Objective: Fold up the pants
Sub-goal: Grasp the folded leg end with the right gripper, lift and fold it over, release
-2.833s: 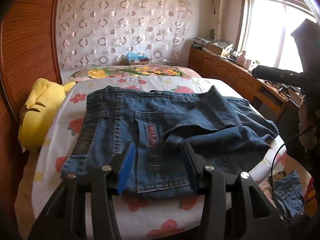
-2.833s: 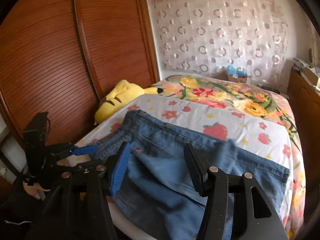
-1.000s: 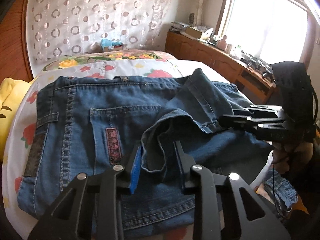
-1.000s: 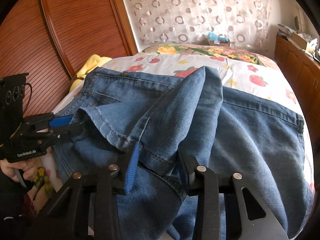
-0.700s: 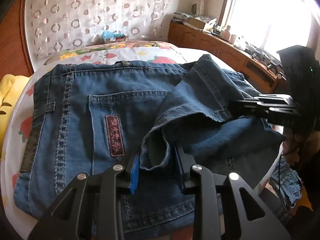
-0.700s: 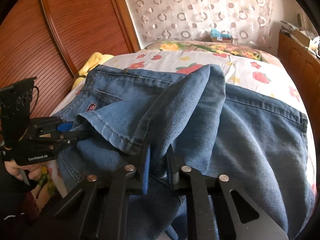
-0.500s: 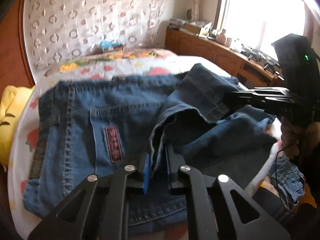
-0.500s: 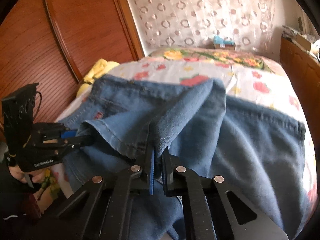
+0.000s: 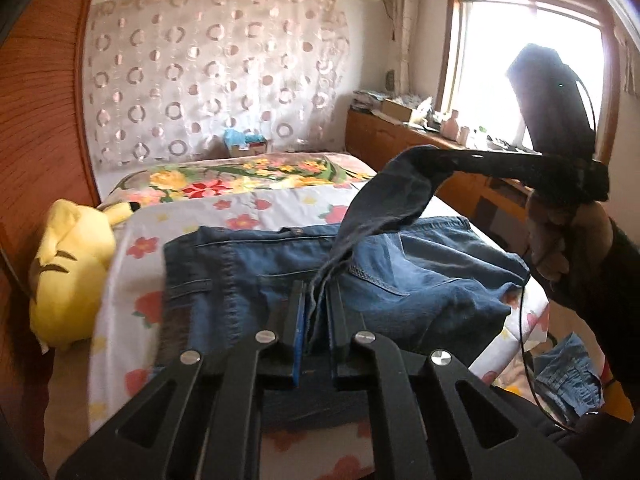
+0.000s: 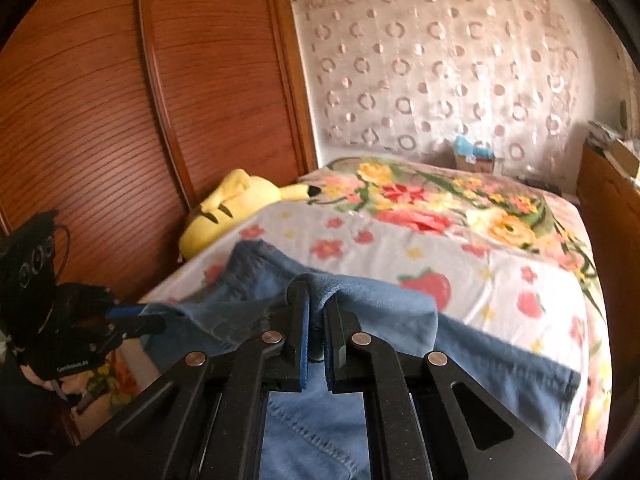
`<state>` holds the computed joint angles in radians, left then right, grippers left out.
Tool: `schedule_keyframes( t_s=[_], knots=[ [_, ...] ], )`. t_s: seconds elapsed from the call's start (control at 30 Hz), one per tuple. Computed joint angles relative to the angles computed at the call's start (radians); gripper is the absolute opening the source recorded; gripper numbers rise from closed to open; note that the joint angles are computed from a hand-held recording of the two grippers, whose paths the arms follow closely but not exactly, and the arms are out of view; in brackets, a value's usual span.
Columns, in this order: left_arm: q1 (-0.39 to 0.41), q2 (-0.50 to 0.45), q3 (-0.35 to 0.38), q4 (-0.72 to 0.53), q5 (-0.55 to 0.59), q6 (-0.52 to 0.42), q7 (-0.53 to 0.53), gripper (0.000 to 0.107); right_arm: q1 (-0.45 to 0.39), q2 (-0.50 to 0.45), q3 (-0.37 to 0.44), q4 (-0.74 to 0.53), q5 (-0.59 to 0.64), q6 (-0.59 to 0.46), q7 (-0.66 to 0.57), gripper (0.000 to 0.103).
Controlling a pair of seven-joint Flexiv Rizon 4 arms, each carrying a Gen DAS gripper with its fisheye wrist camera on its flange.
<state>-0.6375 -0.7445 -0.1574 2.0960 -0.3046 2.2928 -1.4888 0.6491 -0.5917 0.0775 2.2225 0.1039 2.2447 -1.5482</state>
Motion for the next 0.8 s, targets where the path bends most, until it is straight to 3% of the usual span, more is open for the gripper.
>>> schedule_keyframes(
  t_s=[0.2,0.4,0.8],
  knots=[
    [0.004,0.031,0.019,0.085,-0.026,0.044,-0.022,0.005,0.037,-0.025,-0.003,-0.106,-0.041,-0.088,0.014,0.003],
    [0.033,0.020,0.018,0.121,-0.030,0.060,-0.049,0.005,0.197,-0.084,-0.134,-0.252,-0.008,-0.246,0.012,0.003],
    [0.069,-0.048,0.019,0.099,-0.029,-0.003,-0.095,0.005,0.242,-0.277,-0.216,-0.507,-0.151,-0.446,0.210,0.003]
  ],
)
